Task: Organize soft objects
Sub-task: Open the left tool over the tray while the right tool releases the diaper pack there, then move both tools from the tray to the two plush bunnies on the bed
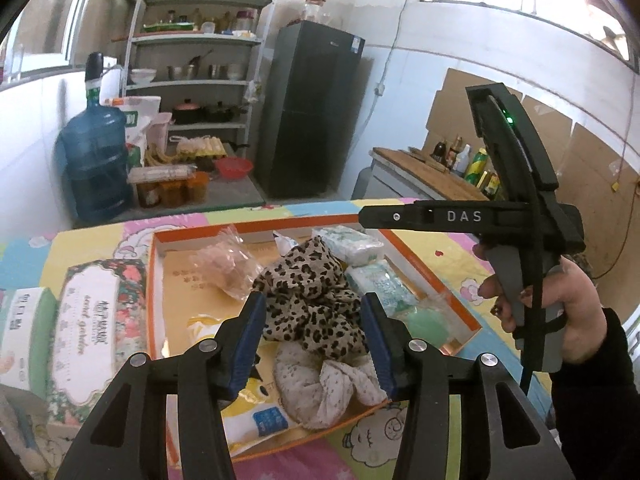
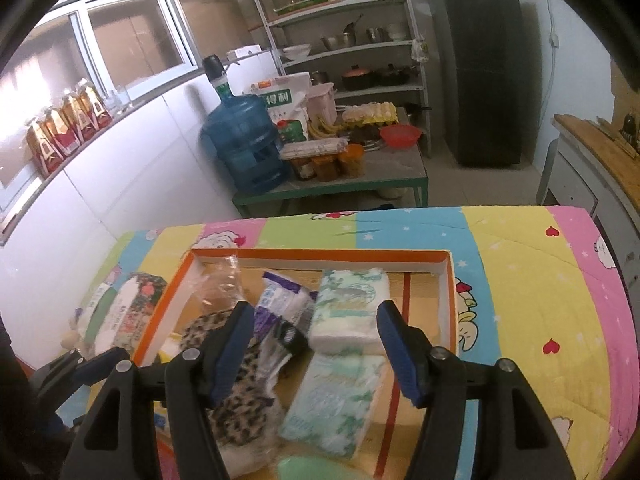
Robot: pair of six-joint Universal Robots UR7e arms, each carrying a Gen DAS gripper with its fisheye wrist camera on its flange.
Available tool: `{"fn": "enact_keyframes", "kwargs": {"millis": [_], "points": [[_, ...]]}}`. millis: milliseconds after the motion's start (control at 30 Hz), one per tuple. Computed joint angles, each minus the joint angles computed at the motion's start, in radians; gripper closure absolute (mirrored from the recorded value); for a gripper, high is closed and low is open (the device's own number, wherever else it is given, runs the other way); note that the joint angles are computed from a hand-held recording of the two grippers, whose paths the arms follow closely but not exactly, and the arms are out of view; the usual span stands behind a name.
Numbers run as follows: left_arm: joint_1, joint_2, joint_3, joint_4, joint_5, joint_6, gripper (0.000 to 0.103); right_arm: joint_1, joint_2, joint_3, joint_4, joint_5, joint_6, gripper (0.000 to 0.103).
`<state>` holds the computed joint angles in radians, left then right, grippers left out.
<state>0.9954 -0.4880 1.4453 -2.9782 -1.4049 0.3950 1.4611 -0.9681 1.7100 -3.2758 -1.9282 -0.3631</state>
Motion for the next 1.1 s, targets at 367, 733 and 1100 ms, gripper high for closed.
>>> {"fn": "enact_keyframes", "kwargs": {"millis": [367,733,1100], "points": [[-0.001,-0.084,0.110,-0.112,0.020,0.029,0.052,0.067,-0.013,0.100,-0.118,-0.001,-0.013,0.039],[0.007,-0.168,0.226,-0.215,0.040,0.081,0.052,0.156,0.035,0.169,-0.297,-0.060,-0.049,0.039],[0.033,-0.248,0.320,-0.271,0.042,0.098,0.052,0.198,0.086,0.214,-0.380,-0.007,-0.033,0.039]]}}
